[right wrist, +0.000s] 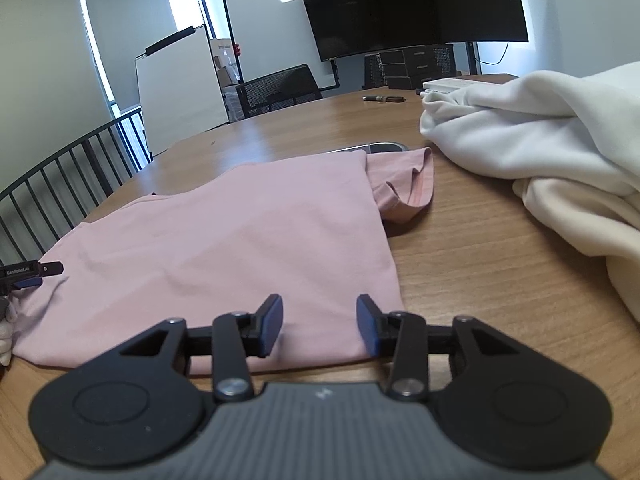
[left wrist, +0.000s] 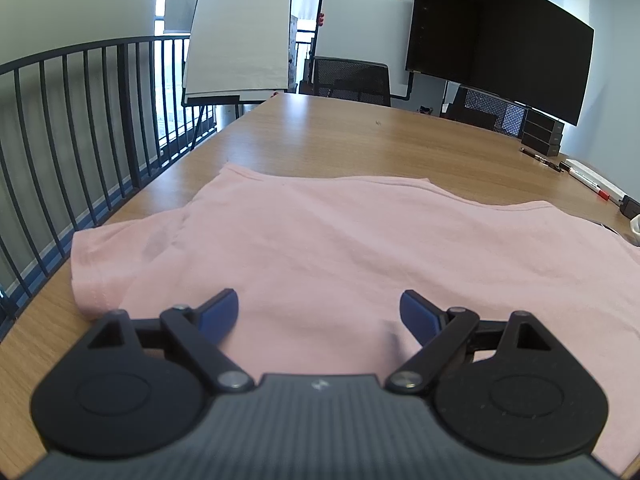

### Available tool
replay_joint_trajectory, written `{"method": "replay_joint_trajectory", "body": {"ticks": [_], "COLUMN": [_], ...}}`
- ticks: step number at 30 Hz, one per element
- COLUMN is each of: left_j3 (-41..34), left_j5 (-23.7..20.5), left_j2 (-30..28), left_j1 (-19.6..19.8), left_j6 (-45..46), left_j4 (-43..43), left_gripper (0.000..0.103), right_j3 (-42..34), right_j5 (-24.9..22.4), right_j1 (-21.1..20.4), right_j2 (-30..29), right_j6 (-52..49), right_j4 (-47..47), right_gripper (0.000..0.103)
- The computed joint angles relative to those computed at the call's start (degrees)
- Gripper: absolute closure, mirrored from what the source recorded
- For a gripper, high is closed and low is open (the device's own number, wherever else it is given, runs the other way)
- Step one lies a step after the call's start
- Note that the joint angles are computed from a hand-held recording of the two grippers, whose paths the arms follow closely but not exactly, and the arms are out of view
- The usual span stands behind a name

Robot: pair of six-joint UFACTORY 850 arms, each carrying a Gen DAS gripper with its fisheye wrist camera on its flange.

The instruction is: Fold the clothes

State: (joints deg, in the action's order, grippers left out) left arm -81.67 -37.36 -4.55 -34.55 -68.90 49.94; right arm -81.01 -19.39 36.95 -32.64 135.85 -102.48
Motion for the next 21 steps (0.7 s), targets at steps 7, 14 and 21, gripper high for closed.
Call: {"method": "replay_joint_trajectory", "body": {"ticks": [7,14,21], "left_j3": [1.4,2.4,3.5], "left_j5": [2.4,5.8,0.7], "left_j2": [1.1,1.7,2.4], "left_j1": [0.0,-0.3,-3.6], "left_j6": [-2.0,-1.6,-2.2], "left_j4": [2.4,4.5,13.8], "left_gripper": [0.015,0.015,0.015], "right_j3": [0.2,3.8,2.7], "right_j5": [0.1,-1.1,1.9], "right_j1": [0.1,-0.2,-0.3], "right_j2": [0.2,2.1,1.6], "right_j6": [1.1,17.7,14.0], "right_j4": [-1.0,-14.8,-14.2], "right_gripper": [0.056,0.055,0.054]}}
